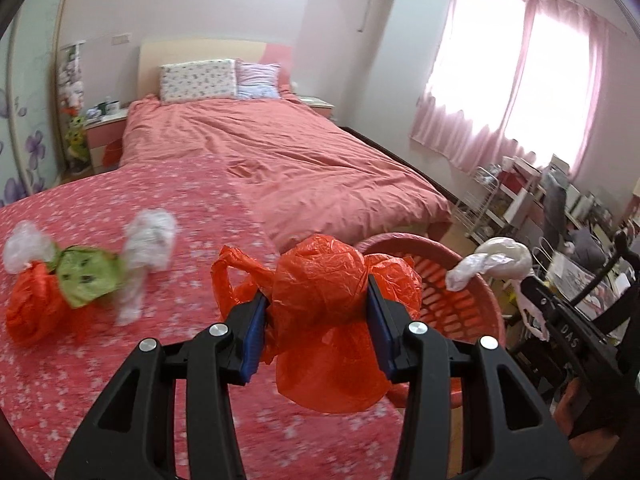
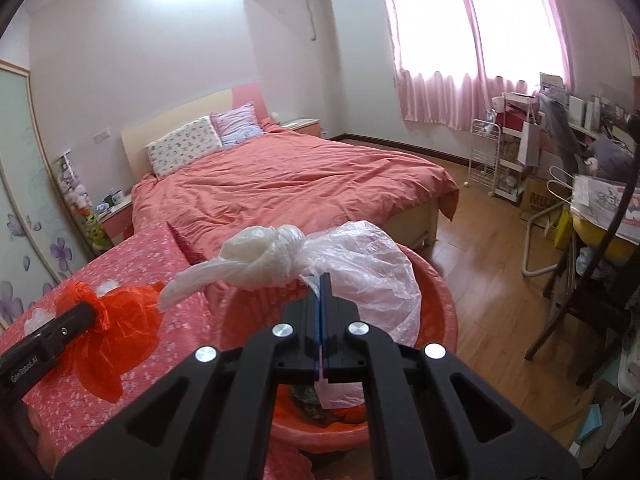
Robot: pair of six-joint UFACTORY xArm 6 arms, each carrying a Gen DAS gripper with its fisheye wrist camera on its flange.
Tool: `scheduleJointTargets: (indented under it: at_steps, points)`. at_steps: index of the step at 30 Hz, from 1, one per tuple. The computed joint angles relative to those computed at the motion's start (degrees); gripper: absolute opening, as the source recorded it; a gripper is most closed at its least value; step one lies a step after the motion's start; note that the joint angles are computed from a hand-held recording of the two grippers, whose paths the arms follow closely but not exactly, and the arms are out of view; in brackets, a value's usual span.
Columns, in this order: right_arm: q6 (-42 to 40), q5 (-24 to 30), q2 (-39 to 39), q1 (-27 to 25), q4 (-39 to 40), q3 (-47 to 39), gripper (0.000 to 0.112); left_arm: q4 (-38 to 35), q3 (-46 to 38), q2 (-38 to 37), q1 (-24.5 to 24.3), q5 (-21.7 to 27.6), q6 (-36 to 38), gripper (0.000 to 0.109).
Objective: Collect trash
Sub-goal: 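Carry the orange bag and white bag over the orange basket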
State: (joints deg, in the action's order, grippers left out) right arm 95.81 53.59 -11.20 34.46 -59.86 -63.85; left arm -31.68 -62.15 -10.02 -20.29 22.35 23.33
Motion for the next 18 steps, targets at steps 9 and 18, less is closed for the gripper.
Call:
scheduleJointTargets:
  at_steps: [9,18]
  points:
    - [2.78,-0.62,-1.49,-2.13,0.19,3.19,0.002,1.74,-2.51,3.87,-3.77,-0.09,-1.64,0.046]
    - [3.72,-3.33,-1.95,-4.71,0.81,4.9,0.002,2.43,-5.48,7.21,-6.59,0.48,-2.06,0.046]
